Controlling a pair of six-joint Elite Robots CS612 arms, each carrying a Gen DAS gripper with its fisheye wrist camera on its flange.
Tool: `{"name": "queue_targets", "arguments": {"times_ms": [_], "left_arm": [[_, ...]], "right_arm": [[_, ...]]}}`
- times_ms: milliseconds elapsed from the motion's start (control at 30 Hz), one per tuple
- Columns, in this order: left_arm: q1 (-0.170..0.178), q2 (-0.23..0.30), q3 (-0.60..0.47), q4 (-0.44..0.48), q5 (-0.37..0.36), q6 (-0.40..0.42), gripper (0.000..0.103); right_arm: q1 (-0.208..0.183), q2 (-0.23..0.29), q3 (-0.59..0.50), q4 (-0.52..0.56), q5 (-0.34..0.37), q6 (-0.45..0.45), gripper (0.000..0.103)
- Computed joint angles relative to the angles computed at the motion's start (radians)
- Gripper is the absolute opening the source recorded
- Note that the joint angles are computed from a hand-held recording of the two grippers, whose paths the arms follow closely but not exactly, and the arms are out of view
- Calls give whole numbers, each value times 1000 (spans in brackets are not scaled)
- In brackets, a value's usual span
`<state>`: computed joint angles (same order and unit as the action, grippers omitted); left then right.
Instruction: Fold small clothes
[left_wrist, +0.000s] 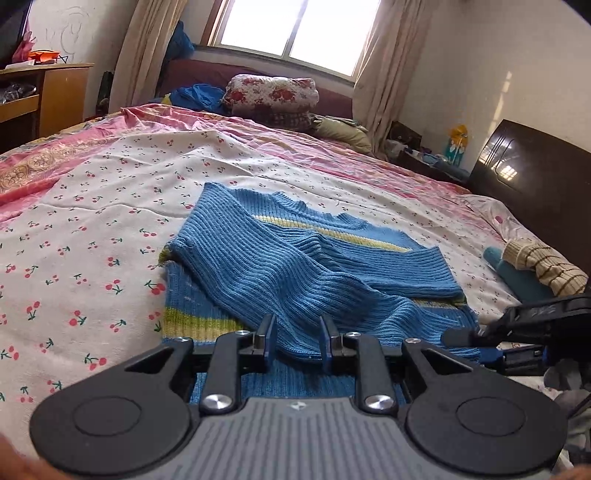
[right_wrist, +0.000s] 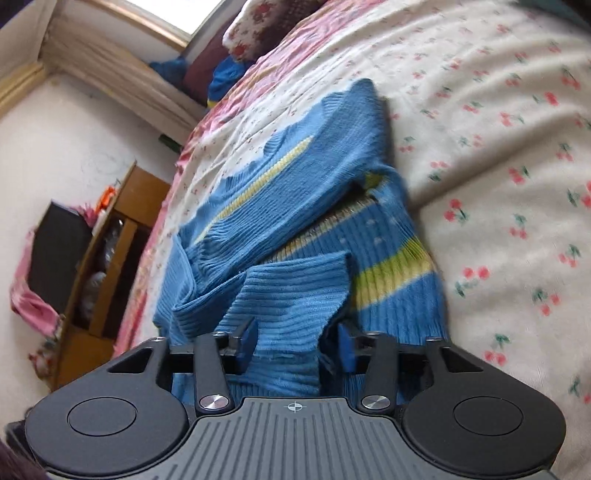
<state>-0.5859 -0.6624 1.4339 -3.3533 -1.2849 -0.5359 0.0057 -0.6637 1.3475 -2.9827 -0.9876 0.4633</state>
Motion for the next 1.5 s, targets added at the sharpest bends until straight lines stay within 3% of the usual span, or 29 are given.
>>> {"name": "queue_targets", "arguments": {"times_ms": [33,67,200,500,633,833,967,1133,1200,1267,1367,1500], "left_arm": [[0,1,0,-1,3,-1,30],[-1,0,1,-3,7,-2,30],[-3,1,1,-14,30,-3,33],[4,21,-50,-48,99,39,38],[15,46,-106,-5,137,62,41],[29,56,-146,263,218,-40,41],[34,44,-122,263,238,-108,41],[19,36,-108,240,298,-135,41],[15,34,-102,197,291,-124,41],[15,39,-104,177,270,-112,41],[18,44,-105,167,231,-100,41],[21,48,-103,143,208,-83,41]], "right_arm": [[5,-4,-9,38,-26,-26,17],[7,-5,-21,72,-38,-43,11],[2,-9,-43,66,-27,-63,7],[-2,10,-159,-113,-61,-134,4],[9,41,-213,-87,-157,-188,4],[39,76,-262,168,-340,-340,7],[36,58,-222,145,-347,-346,9],[59,36,-213,73,-481,-431,11],[66,40,-229,44,-468,-456,11],[72,52,-264,72,-389,-481,12],[95,97,-362,193,-266,-559,14],[132,187,-534,369,-173,-668,16]]}}
